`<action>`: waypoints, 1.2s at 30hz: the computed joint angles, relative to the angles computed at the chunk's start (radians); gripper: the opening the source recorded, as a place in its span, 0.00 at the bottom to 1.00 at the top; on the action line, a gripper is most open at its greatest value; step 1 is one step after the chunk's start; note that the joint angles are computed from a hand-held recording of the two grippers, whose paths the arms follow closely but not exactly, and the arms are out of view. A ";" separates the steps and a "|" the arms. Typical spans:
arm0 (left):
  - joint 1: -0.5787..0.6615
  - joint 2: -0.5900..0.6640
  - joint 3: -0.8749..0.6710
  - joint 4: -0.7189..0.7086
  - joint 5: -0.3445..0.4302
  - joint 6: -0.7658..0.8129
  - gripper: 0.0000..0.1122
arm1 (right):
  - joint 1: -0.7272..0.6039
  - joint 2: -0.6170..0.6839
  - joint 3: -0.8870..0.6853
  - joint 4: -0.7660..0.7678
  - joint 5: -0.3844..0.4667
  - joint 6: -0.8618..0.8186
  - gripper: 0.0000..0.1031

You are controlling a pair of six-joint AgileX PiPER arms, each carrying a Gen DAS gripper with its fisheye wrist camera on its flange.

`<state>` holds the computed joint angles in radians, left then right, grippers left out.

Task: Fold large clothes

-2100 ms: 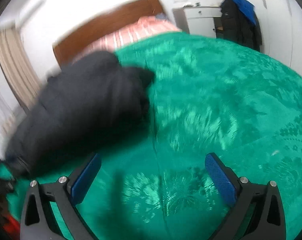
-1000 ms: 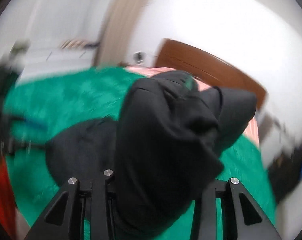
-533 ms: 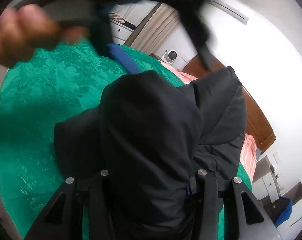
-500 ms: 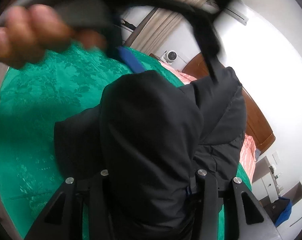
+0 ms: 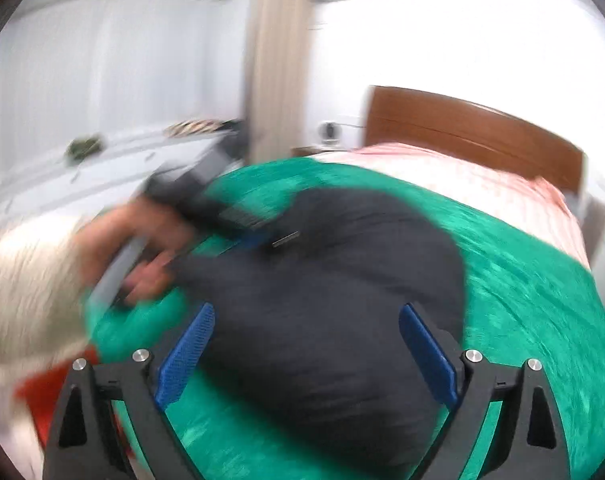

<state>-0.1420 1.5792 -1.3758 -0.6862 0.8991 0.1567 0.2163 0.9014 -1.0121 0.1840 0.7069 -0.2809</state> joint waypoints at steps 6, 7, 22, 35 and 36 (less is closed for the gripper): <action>0.031 -0.056 0.145 -0.100 -0.062 0.090 0.51 | -0.147 0.415 -0.435 0.239 0.149 -0.077 0.91; 0.025 -0.059 0.154 -0.098 -0.073 0.091 0.51 | -0.124 0.495 -0.507 0.261 0.177 -0.088 0.91; 0.031 0.024 0.236 -0.282 -0.193 0.270 0.50 | 0.048 0.927 -0.618 -0.107 0.036 0.184 1.00; 0.009 -0.135 0.199 0.034 -0.147 -0.035 0.76 | 0.037 0.823 -0.633 -0.096 0.169 0.131 0.99; 0.023 -0.170 0.216 0.049 -0.147 -0.040 0.81 | 0.025 0.780 -0.612 -0.078 0.171 0.122 0.99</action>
